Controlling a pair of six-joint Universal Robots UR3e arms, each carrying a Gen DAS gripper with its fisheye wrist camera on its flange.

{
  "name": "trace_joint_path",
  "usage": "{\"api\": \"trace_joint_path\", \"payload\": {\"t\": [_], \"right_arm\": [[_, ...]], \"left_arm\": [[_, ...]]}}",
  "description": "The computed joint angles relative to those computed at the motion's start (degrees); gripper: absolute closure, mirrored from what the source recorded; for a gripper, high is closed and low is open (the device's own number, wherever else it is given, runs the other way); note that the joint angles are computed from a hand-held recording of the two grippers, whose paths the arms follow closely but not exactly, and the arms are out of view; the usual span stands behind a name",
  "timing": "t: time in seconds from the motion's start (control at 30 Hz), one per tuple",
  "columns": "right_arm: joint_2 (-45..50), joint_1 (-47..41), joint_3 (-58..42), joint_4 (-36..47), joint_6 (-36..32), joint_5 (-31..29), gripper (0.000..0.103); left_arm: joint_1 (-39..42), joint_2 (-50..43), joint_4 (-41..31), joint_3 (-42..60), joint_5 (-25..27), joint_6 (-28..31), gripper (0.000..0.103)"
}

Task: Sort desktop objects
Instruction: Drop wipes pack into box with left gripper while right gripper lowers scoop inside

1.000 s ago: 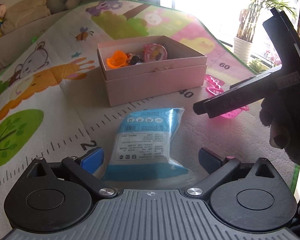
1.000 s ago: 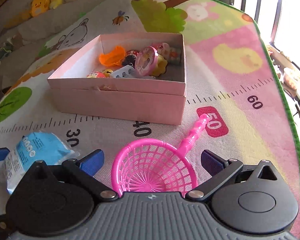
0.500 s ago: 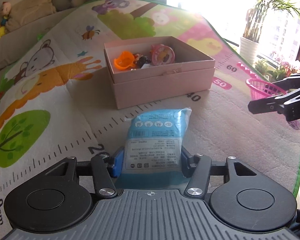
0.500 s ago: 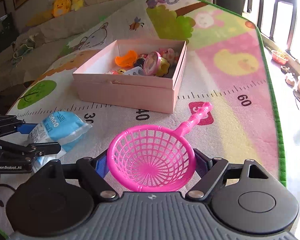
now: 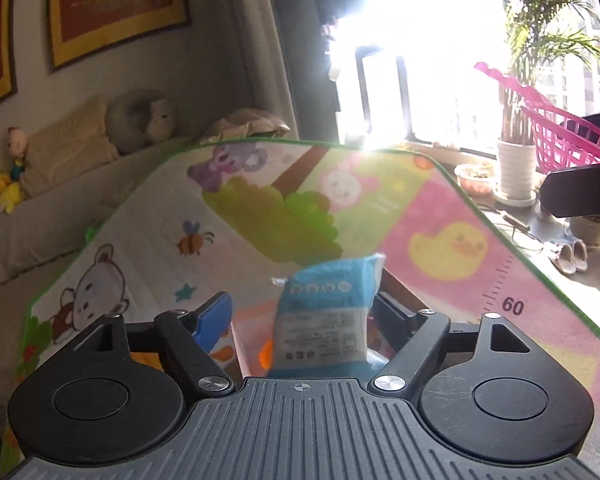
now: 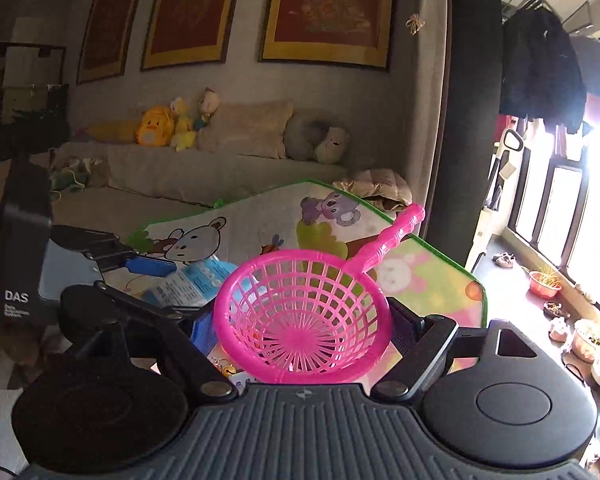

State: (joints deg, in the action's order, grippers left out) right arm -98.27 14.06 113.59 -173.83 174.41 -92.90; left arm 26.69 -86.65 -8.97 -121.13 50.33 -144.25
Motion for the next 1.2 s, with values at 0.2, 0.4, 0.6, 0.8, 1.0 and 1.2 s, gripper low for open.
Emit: {"api": "trace_joint_path", "payload": {"t": [0.2,0.4,0.6,0.8,1.0,1.2], "right_arm": [[11.28,-1.95,-4.2,-1.57,-2.12,1.45,0.021],[26.21,0.21,-15.63,2.95,0.2,7.55,0.021],[38.68,7.01,-28.89,9.79,-2.9,-8.73,0.021],[40.89,8.36,-29.23,9.78,-8.6,-15.59,0.021],[43.82,8.95,-33.95,13.25,-9.66,-9.76,0.021],[42.76,7.77,-36.35,18.47,-9.49,-4.22,0.014]], "left_arm": [[10.06,2.49,-2.5,-11.18,-3.52,8.42,0.006],[19.24,8.92,-18.12,-15.81,-6.69,19.56,0.006],[25.26,13.48,-27.11,-18.71,-10.33,27.07,0.003],[24.13,6.24,-21.09,-19.16,-11.15,22.49,0.003],[24.38,7.39,-26.78,-18.53,-11.07,25.56,0.002],[27.09,9.56,-32.89,-18.48,-12.95,28.68,0.0]]}}
